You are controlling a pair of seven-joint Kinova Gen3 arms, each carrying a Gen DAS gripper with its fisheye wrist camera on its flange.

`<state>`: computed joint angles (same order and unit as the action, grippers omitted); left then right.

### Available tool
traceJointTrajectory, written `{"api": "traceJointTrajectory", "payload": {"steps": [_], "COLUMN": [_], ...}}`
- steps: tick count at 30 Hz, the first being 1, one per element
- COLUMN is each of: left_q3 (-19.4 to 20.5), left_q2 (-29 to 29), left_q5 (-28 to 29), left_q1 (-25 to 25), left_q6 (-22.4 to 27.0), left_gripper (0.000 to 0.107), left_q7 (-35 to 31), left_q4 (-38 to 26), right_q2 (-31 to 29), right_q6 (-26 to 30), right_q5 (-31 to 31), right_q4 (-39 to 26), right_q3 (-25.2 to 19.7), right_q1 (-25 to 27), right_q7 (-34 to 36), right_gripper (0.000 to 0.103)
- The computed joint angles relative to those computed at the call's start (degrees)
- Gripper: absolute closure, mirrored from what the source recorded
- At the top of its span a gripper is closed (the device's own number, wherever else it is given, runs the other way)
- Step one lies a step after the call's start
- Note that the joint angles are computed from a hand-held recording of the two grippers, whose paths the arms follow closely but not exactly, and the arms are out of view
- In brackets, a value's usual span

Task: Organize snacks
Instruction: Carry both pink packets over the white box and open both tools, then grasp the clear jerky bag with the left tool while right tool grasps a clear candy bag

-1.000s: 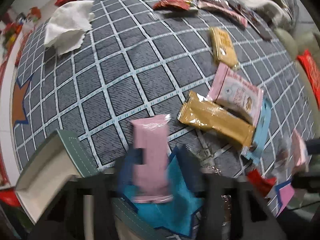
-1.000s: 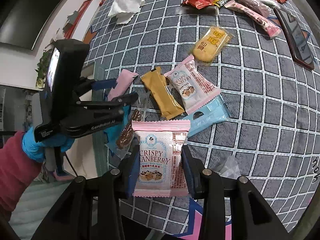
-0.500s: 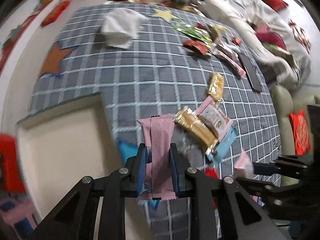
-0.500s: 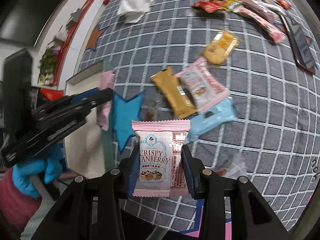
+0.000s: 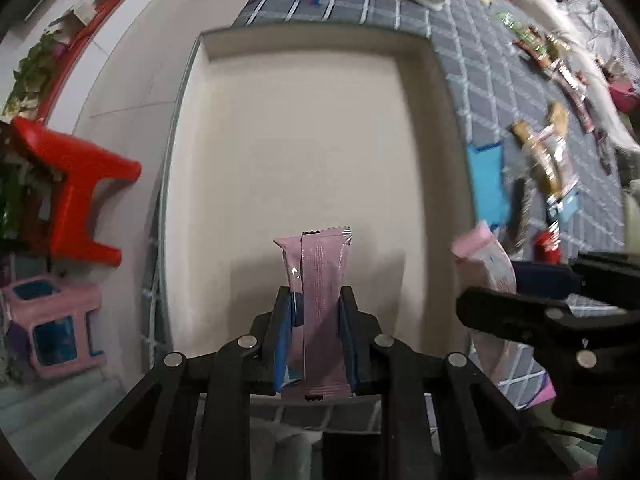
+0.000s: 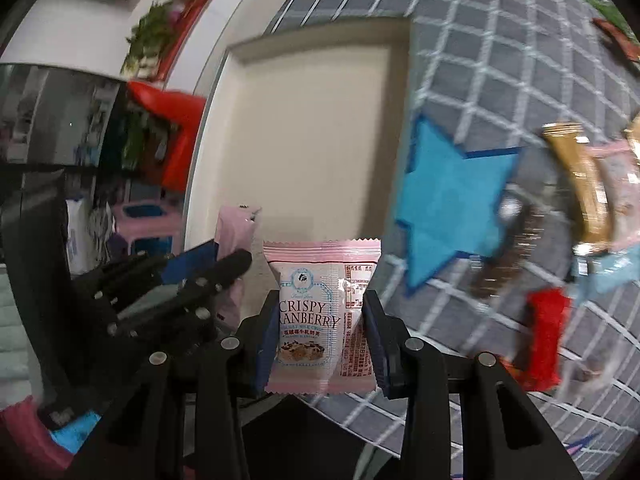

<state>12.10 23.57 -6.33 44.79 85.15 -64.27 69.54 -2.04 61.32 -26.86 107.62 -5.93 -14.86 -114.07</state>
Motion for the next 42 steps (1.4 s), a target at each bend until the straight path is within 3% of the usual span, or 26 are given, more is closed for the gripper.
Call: {"api": "traceJointTrajectory", "payload": {"steps": [2,5,6,8,12,13,14,17,23,32,42], "left_q3": [-0.19,-0.19,-0.19,-0.03,0.68,0.96,1.05,0.63,-0.87,-4.28,-5.13], "left_q2": [-0.60,-1.70,-2.28,-3.59,-3.70,-3.65,-3.10,-2.13,-0.74,2.88,0.44], "left_q5": [-1.09,-2.33,-2.61,-3.16,-3.91,-3.53,-3.84,-8.35,-11.89,-19.12,-19.37], "left_q1": [0.60,1.09,1.10,1.09,1.18,1.01,1.28,4.33,6.29,11.89,11.93], "left_q6": [0.18,0.35,-0.01,-0.61,1.24,2.09,2.95,5.52,8.30,13.55,9.30], "left_gripper": [0.078,0.046,0.035,0.030,0.028,0.028,0.028,0.028,0.028,0.028,0.026], "left_q7": [0.50,1.23,1.61,2.37,1.94,1.08,0.69,0.27,-1.66,-2.32,2.81], "left_q4": [1.02,1.86,2.35,2.82,0.53,-0.50,-1.83,-5.59,-11.09,-20.42,-22.90], "right_q2": [2.47,4.78,5.03,5.14,4.56,4.25,3.83,1.79,-2.41,-5.50,-6.96], "right_q6": [0.48,1.97,2.53,3.82,7.20,8.08,8.98,10.75,14.27,14.63,14.25], "right_q5": [0.19,1.13,1.56,3.78,7.69,8.58,9.64,11.60,12.22,11.20,11.50], "right_q4": [-1.47,-3.40,-3.93,-5.38,-7.79,-8.22,-8.58,-8.65,-7.16,-5.53,-5.37], "right_q3": [-0.44,-0.73,-0.80,-1.11,-1.25,-1.25,-1.28,-1.17,0.25,1.28,1.69], "right_q1": [-0.54,-0.86,-0.94,-1.51,-2.14,-2.24,-2.38,-2.30,0.10,2.68,3.91], "right_q7": [-0.22,-1.10,-1.50,-3.40,-6.52,-7.30,-8.34,-10.29,-11.93,-13.03,-12.86], "right_gripper": [0.061,0.058,0.045,0.027,0.021,0.007,0.000,0.000,0.000,0.000,0.000]}}
